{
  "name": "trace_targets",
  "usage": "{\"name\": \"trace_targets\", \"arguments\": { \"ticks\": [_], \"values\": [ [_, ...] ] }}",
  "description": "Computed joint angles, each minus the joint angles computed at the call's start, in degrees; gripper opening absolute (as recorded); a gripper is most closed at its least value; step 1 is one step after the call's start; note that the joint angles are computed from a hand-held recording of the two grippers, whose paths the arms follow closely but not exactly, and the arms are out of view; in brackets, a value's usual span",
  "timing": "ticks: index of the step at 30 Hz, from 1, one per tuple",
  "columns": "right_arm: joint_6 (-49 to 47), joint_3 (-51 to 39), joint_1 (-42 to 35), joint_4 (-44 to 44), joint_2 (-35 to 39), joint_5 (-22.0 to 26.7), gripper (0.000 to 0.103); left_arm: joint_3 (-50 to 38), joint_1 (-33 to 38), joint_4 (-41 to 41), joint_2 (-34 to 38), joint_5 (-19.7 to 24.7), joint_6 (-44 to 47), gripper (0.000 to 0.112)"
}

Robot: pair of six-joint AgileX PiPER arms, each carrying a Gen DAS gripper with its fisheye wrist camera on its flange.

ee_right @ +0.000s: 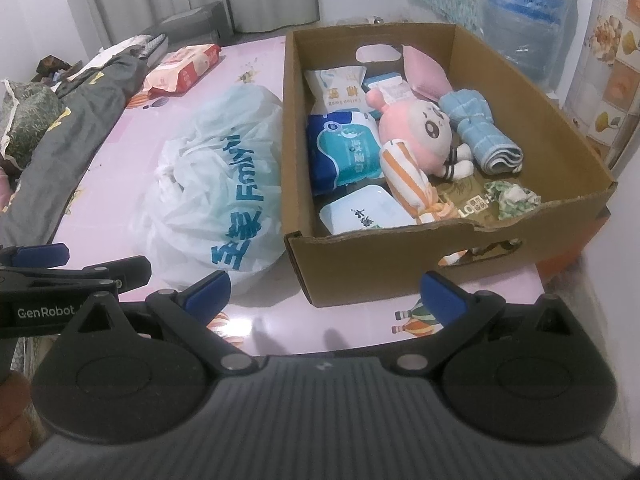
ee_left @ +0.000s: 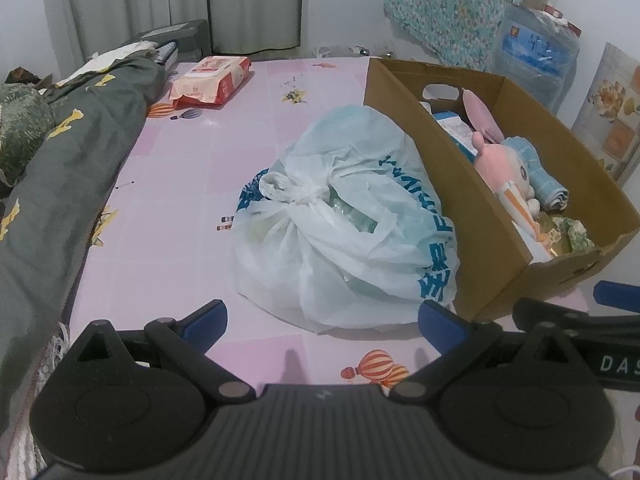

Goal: Organize soft objects

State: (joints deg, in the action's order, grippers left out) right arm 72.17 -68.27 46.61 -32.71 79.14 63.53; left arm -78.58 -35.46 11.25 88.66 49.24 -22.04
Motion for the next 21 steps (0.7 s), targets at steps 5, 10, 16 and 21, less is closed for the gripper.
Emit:
{"name": "trace_targets", "arguments": {
  "ticks": [5,10,16,21],
  "values": [
    [-0.78,0.02,-0.60,0.73,0.09,-0.28,0.102,-0.38,0.02,-0.17,0.35,0.37,0.03,0.102],
    [-0.83,0.01,-0.81,1.01,0.29,-0.56,0.102,-0.52,0.12,-0.26,0.54,0.43,0.18,0.102],
    [-1.07,0.04,-1.07,1.41,0.60,-0.80,0.102,-0.83,0.12,-0.42,1.15,0.70,0.07,0.102],
    [-1.54,0.10,-1.54,1.84,0.76,-1.24,0.102,-0.90,0.05,-0.30,1.34,0.76,-0.09,0.102]
  ]
}}
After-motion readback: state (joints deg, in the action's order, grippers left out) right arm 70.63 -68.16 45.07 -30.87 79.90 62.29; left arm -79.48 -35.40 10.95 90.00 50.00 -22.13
